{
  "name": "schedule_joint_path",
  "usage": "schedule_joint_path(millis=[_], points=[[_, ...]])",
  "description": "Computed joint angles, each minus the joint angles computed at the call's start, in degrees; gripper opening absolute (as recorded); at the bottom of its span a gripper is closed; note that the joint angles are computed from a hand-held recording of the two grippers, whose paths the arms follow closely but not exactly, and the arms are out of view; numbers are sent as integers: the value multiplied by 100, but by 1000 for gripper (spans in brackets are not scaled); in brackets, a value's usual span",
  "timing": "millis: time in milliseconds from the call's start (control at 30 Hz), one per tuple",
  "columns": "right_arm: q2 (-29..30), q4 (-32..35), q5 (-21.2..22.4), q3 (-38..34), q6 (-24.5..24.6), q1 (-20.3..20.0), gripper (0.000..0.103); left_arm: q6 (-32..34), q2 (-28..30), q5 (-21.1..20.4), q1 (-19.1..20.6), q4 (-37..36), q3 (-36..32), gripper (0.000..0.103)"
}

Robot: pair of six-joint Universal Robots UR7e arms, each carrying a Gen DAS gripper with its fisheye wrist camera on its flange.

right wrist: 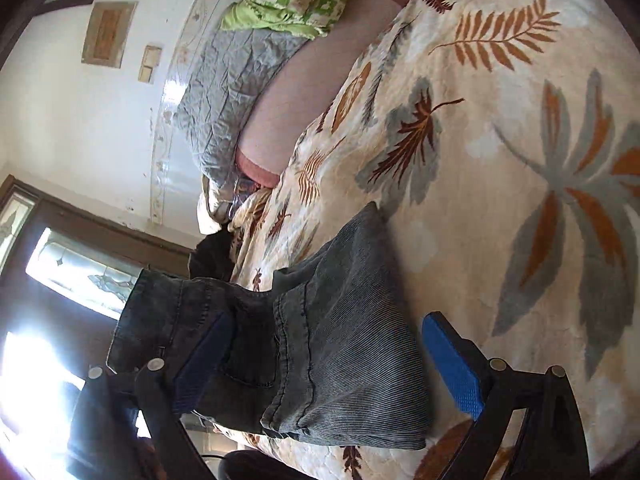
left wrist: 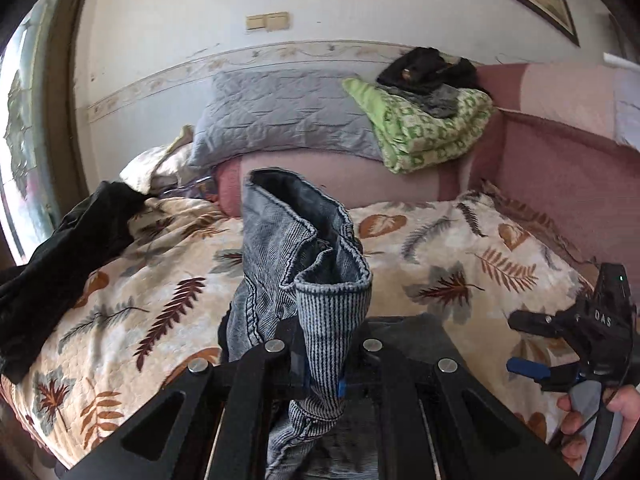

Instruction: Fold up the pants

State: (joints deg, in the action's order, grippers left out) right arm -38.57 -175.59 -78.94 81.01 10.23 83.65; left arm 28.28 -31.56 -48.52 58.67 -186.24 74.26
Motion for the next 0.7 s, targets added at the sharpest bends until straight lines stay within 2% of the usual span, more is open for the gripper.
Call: schedule_joint_path(millis=[100, 200, 233, 333, 467, 600, 700], points=[[-126, -446, 135, 228, 252, -168, 98, 3, 328, -115, -83, 358, -102, 8], [-196, -584, 292, 336, 537, -317, 98, -433, 814, 185, -27, 1754, -528, 9], [-215, -593, 355, 362, 574, -352, 98, -443, 994, 346, 11, 1974, -626, 9], [-294, -639, 383, 466, 504, -382, 98, -30, 1144, 729, -97, 1588, -498, 9], [-321, -663, 464, 524, 550, -439, 98, -528, 905, 477, -107, 2006, -584, 9], [-278, -681, 445, 492, 554, -423, 98, -371, 817, 455, -209, 1495, -479, 9], [-239, -586, 404, 443, 514, -390, 98, -522, 974, 562, -137, 2067, -617, 9]])
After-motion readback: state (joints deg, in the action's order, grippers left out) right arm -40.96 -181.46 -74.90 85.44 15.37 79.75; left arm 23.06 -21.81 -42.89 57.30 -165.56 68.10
